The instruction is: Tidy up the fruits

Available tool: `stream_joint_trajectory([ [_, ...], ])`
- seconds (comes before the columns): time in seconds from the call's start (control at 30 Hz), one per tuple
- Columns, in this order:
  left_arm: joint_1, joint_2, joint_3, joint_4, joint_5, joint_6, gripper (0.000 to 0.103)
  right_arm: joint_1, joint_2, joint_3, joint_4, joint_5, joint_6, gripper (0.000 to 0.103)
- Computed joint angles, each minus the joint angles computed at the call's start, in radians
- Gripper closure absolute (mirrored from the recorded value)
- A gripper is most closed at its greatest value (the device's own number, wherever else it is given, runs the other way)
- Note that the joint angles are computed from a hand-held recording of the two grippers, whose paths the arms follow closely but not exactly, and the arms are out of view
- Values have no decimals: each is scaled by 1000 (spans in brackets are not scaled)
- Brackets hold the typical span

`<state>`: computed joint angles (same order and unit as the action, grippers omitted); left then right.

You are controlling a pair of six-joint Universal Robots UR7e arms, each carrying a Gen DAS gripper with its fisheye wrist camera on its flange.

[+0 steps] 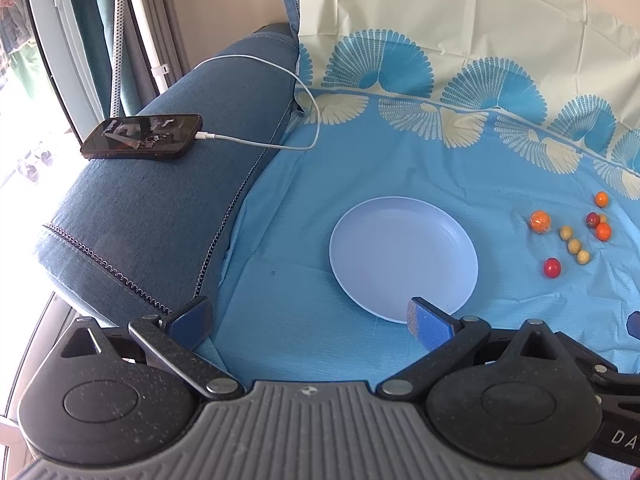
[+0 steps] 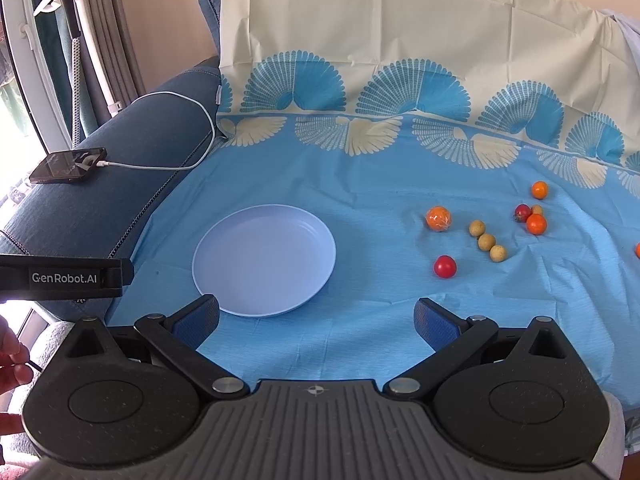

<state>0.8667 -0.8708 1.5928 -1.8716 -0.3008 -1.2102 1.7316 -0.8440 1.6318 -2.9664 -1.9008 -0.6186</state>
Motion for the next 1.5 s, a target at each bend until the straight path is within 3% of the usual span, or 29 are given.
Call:
stream_joint_trajectory([
  [0.47, 3, 2, -16, 1, -36, -11, 0, -8, 0, 9, -32, 19, -6, 0],
  [0.7, 1, 21, -50, 71, -44, -40, 0, -29, -5, 14, -69, 98, 14, 0],
  [1.0, 1, 84, -131, 83, -62, 23, 0, -58, -11, -5, -77, 107, 37, 0],
  [1.17, 4, 145, -190, 6, -77, 128, 0, -92, -24, -22, -75, 135, 94, 0],
  [1.33, 14, 243, -285, -159, -125, 328, 0, -142, -41, -57, -78, 151, 160, 0],
  [1.5, 32, 401, -484, -253, -199, 526, 0, -198, -37, -123, -142, 91, 173, 0],
])
